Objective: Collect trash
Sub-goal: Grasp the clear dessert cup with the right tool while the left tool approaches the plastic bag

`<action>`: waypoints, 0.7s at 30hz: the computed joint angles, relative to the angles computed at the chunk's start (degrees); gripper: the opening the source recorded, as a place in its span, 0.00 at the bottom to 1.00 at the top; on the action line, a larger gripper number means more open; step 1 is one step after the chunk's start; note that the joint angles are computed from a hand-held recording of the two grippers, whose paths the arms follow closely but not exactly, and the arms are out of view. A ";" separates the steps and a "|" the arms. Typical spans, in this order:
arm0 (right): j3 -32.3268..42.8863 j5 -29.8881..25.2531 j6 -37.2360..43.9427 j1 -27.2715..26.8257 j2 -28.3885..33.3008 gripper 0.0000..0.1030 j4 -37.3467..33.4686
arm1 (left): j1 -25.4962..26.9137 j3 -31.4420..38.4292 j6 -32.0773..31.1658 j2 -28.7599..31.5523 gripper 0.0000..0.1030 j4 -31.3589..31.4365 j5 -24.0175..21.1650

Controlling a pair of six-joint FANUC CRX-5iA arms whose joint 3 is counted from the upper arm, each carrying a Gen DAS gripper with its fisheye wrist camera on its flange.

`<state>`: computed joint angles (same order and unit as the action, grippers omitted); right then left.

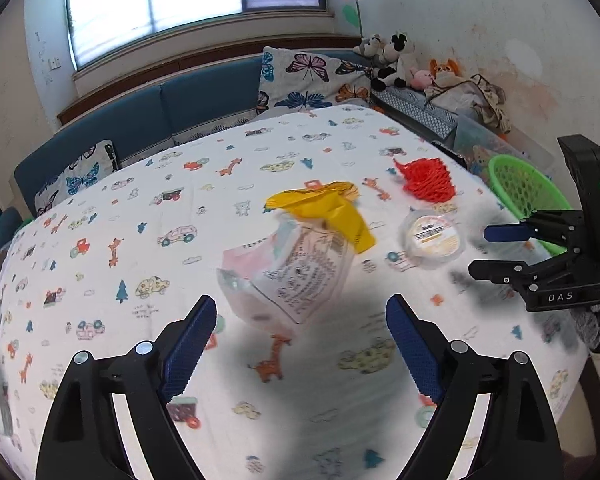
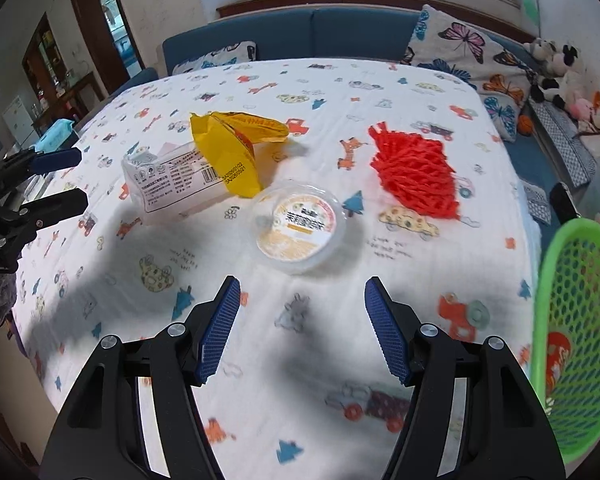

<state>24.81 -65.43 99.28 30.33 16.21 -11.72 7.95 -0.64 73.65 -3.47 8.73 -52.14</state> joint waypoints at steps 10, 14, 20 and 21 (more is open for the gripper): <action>3.85 -0.95 -1.63 1.34 4.30 0.63 1.37 | 0.63 4.12 -5.34 6.15 0.82 0.44 -1.21; 5.36 -1.66 -1.97 1.43 5.78 0.63 1.27 | 0.58 5.26 -7.59 8.12 0.82 1.10 -1.01; 5.71 -1.55 -2.31 1.77 6.41 0.63 1.77 | 1.21 5.79 -11.21 9.93 0.82 3.36 -1.56; 5.81 -1.63 -2.28 1.76 6.49 0.63 1.74 | 1.40 5.51 -12.30 10.00 0.82 4.05 -1.64</action>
<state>30.62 -67.07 97.00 32.09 22.70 -9.98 9.35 4.86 61.35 6.53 12.78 -53.78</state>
